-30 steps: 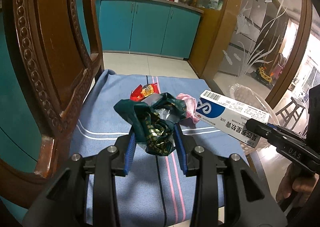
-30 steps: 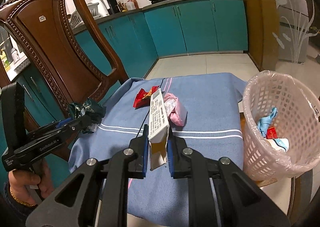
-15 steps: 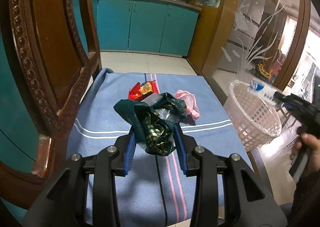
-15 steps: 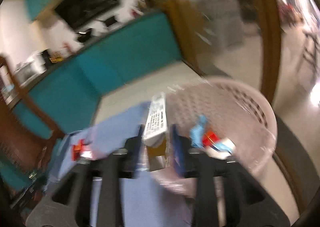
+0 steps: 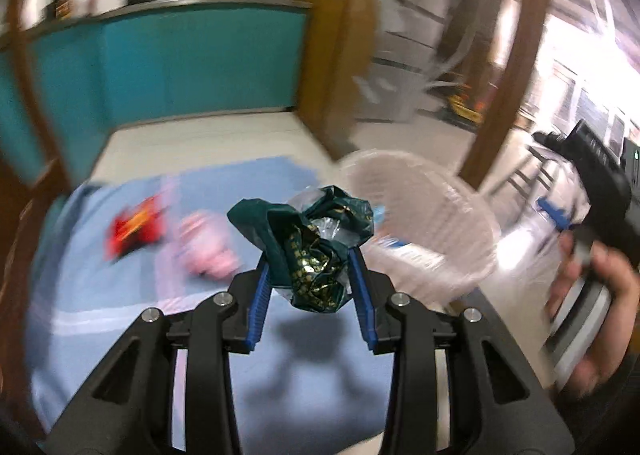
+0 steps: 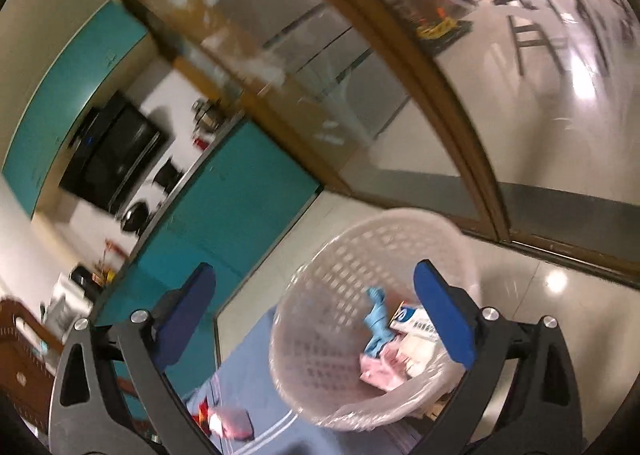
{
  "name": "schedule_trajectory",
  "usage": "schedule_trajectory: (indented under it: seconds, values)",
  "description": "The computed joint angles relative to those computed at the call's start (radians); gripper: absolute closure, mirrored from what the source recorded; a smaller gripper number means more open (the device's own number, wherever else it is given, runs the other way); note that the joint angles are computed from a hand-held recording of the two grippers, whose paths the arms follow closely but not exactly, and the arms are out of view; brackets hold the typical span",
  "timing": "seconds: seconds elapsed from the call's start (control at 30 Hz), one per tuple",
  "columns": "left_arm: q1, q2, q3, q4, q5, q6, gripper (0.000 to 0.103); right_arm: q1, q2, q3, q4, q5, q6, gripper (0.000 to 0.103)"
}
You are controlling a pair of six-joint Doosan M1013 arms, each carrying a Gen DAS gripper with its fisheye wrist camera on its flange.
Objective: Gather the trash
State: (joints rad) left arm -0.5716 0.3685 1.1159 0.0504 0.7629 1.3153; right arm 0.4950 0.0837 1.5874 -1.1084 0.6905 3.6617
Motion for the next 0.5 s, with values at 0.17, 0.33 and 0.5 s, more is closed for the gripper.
schedule_trajectory:
  seconds: [0.17,0.33,0.5]
  values:
    - [-0.063,0.205,-0.328,0.008,0.141,0.066,0.033,-0.002,-0.014,0.018,-0.068,0.027,0.099,0.006]
    - [-0.050,0.205,-0.300,0.045,0.191,-0.028,0.017,-0.012,0.011,-0.020,0.074,-0.056,-0.149,0.006]
    - [-0.008,0.056,-0.055,0.219,0.122,-0.146,0.013,0.016,0.082,-0.120,0.346,-0.087,-0.640,0.006]
